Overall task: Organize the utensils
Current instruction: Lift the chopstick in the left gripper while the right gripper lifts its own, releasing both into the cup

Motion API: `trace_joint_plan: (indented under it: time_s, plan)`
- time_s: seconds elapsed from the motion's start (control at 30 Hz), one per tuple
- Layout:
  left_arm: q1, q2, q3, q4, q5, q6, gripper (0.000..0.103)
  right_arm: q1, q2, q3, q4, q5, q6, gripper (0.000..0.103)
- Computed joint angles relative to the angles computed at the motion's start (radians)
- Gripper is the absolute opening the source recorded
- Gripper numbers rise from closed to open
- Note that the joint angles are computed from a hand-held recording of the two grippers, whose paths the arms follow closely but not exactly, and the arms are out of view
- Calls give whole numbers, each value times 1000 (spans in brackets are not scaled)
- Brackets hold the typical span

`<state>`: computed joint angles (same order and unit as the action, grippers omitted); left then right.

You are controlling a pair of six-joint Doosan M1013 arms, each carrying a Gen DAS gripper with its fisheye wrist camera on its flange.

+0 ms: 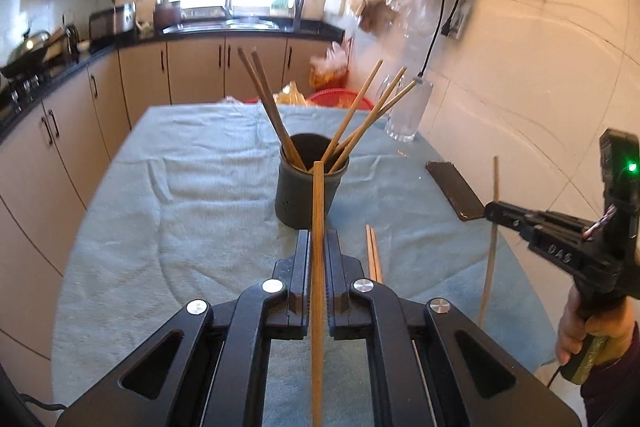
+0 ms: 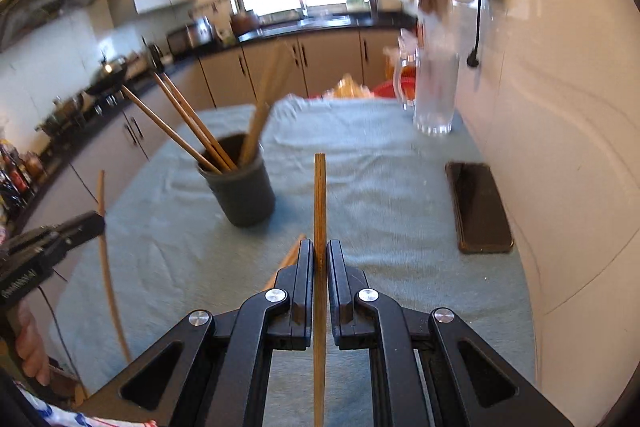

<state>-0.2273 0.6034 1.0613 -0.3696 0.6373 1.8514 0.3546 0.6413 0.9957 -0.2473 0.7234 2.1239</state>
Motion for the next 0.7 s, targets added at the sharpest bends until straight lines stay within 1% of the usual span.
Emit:
trace_joint_plan:
  time_s: [0.07, 0.17, 0.3, 0.43, 0.6, 0.7]
  plan:
    - [1, -16, 26, -13, -21, 12, 5, 5, -20, 29, -19, -40, 15, 7]
    - [2, -36, 55, -14, -45, 3, 5, 12, -38, 58, -46, -71, 34, 7]
    - [10, -55, 79, -41, -56, 10, 5, 18, -56, 84, -45, -96, 29, 7]
    - [9, -85, 123, 3, -98, -24, 5, 21, -69, 103, -63, -111, 34, 7]
    - [15, -100, 148, 0, -90, -56, 5, 28, -83, 128, -88, -140, 58, 7]
    - [16, -105, 160, 17, -97, -79, 5, 30, -91, 142, -103, -161, 73, 7]
